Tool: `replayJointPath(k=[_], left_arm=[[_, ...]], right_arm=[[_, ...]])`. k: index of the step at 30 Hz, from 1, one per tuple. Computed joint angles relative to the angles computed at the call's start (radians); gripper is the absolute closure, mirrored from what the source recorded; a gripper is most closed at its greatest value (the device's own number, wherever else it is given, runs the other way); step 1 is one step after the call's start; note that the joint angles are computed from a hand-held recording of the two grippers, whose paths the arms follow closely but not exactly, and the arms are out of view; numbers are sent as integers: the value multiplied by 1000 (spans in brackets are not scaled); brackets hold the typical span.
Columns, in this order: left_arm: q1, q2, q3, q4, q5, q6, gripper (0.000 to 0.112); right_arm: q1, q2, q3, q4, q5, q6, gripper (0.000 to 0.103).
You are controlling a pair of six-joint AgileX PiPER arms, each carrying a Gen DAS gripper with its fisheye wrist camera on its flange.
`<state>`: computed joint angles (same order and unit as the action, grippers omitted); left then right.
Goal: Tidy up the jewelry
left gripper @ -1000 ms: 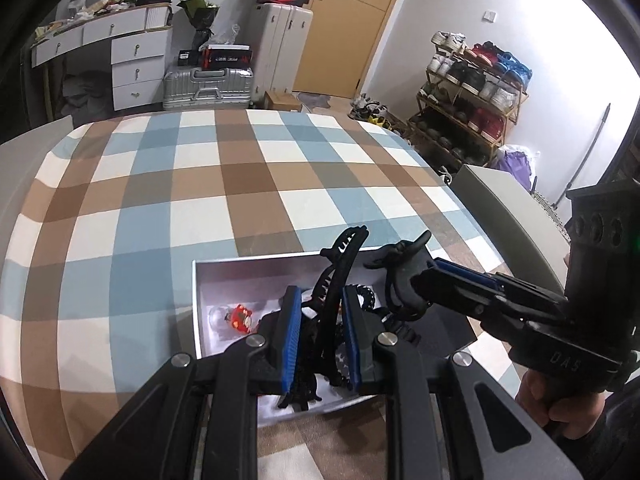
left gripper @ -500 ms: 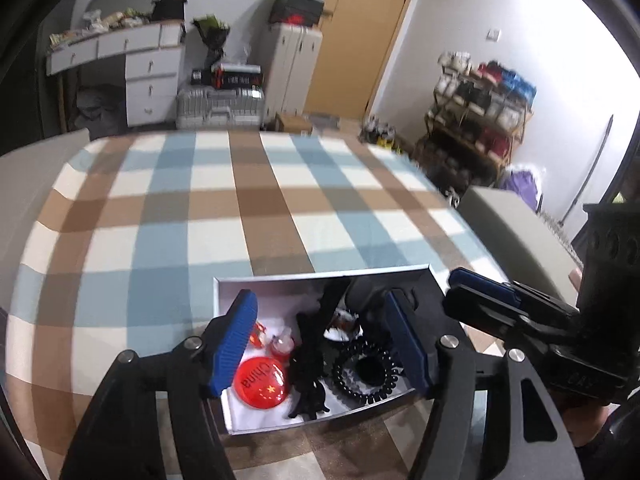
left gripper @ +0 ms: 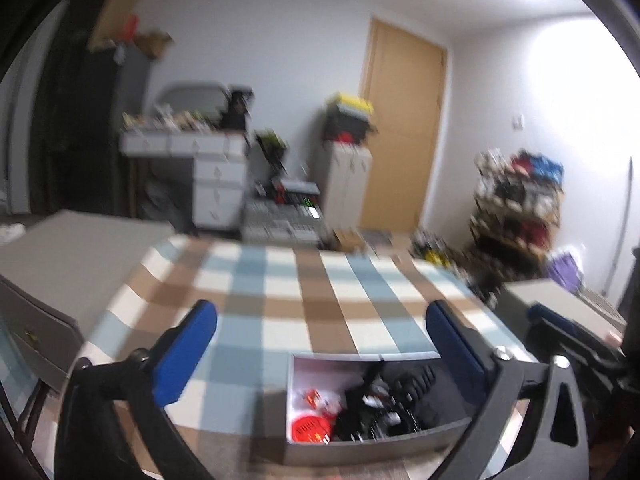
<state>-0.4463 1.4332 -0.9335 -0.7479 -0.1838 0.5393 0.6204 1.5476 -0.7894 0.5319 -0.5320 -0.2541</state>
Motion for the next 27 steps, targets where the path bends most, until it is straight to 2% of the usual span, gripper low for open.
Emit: replayJointPath(k=[2,5,8,10,13,17,21,27], left_arm=[[-28,-10,35,20,-101,-3,10],[-55,2,46,-59,-179,97,10],[-62,14,50,-102,-208,133,10],[-59,17,59,-93,-212,115,10],[-73,24,80,-114,-248,148,10],[-120,21,124,-151,-328,211,10],[-110,25,140,-119,-322,162,10],[-114,45,157,-75,-354,127,10]], right_arm=[[25,-2,36,28,-85,-25,1],[63,6,78,84,-191,-74,0],[94,24,90,166,-245,-152,0],[115,42,113,197,-313,-171,0],[131,62,131,229,-367,-190,0],[149,93,135,270,-406,-232,0],[145,106,124,286,-377,-259,0],[140,117,107,300,-341,-277,0]])
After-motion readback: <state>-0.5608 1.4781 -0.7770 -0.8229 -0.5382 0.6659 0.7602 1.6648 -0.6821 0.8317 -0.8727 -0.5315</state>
